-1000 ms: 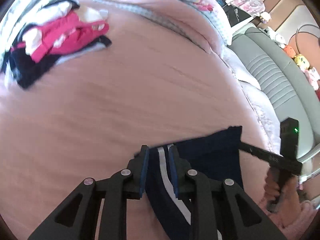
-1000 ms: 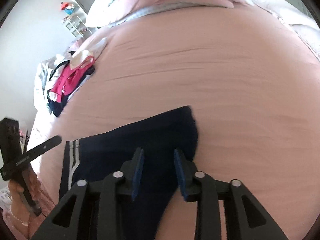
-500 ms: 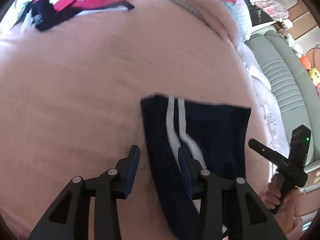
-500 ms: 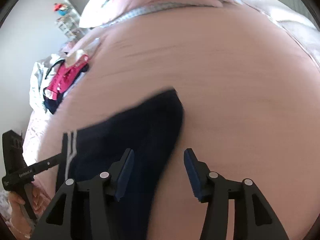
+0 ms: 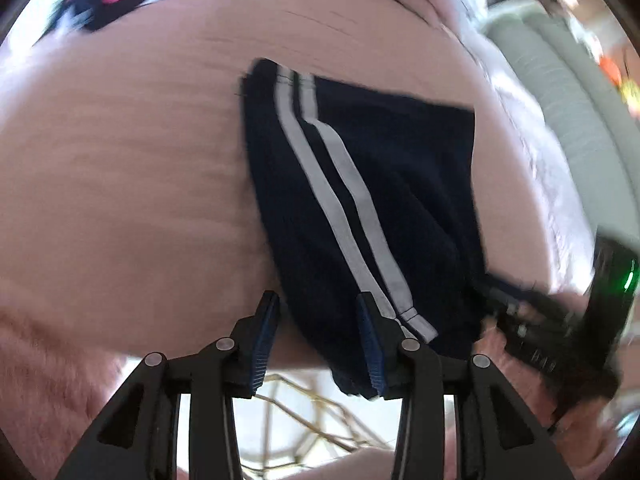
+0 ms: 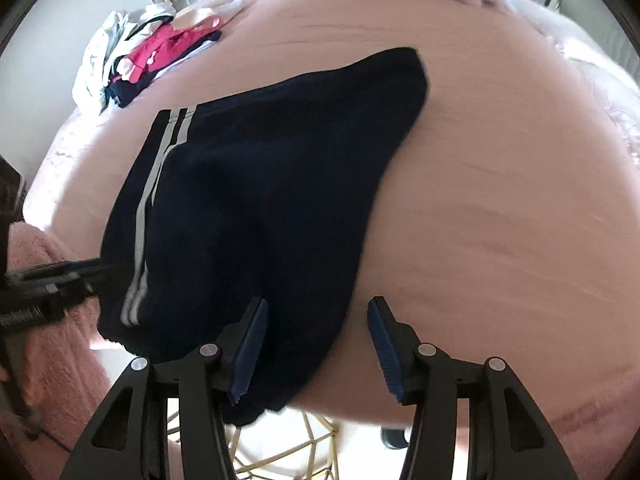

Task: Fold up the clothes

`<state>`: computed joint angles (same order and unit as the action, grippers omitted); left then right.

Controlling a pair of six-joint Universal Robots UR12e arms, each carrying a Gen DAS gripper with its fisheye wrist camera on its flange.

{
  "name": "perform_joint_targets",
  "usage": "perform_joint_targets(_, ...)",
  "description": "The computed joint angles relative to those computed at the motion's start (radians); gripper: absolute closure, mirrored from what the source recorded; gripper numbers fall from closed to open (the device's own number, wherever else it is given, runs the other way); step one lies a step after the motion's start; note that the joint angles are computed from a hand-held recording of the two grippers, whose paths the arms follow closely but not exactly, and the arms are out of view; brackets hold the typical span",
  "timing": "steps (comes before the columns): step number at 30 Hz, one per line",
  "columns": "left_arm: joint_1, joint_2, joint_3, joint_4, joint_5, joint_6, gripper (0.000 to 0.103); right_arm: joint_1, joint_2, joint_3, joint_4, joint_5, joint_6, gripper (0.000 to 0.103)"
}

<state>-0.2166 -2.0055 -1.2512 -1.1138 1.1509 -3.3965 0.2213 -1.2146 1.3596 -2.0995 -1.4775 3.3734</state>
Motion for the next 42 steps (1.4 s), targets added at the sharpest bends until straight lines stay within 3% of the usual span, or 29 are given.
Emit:
perform_joint_targets(3, 0.018, 0.02, -0.037, -0.01, -0.13, -0.02, 0.067, -0.041, -0.045, 0.084, -0.061, 0.191, 0.087, 0.051)
perform_joint_targets(6, 0.025, 0.019, -0.063, -0.048, -0.22, -0.022, 0.067, -0.066, -0.065, 0.132, -0.08, 0.308, 0.125, 0.051)
perform_joint_targets(10, 0.037, -0.01, -0.076, -0.027, -0.318, -0.074, 0.067, -0.062, -0.053, 0.127, -0.088, 0.341, 0.108, 0.051)
perform_joint_targets(16, 0.034, -0.026, -0.038, 0.007, -0.339, -0.031, 0.067, -0.053, -0.056, 0.128, -0.108, 0.35, 0.043, 0.051)
perform_joint_targets(23, 0.042, -0.044, -0.028, 0.078, -0.42, -0.099, 0.067, -0.07, -0.064, 0.146, -0.161, 0.413, 0.097, 0.051)
perform_joint_targets(26, 0.051, -0.024, -0.043, 0.081, -0.446, -0.067, 0.067, -0.081, -0.064, 0.153, -0.227, 0.448, 0.152, 0.051)
perform_joint_targets(34, 0.065, -0.073, 0.044, 0.105, -0.462, -0.035, 0.067, -0.093, -0.034, 0.093, -0.284, 0.478, 0.176, 0.051)
perform_joint_targets(39, 0.043, -0.128, 0.139, 0.04, -0.377, 0.014, 0.067, -0.088, 0.008, 0.013, -0.254, 0.439, 0.17, 0.051)
perform_joint_targets(42, 0.044, -0.148, 0.187, -0.02, -0.329, 0.086, 0.067, -0.079, 0.014, -0.013, -0.271, 0.385, 0.154, 0.051)
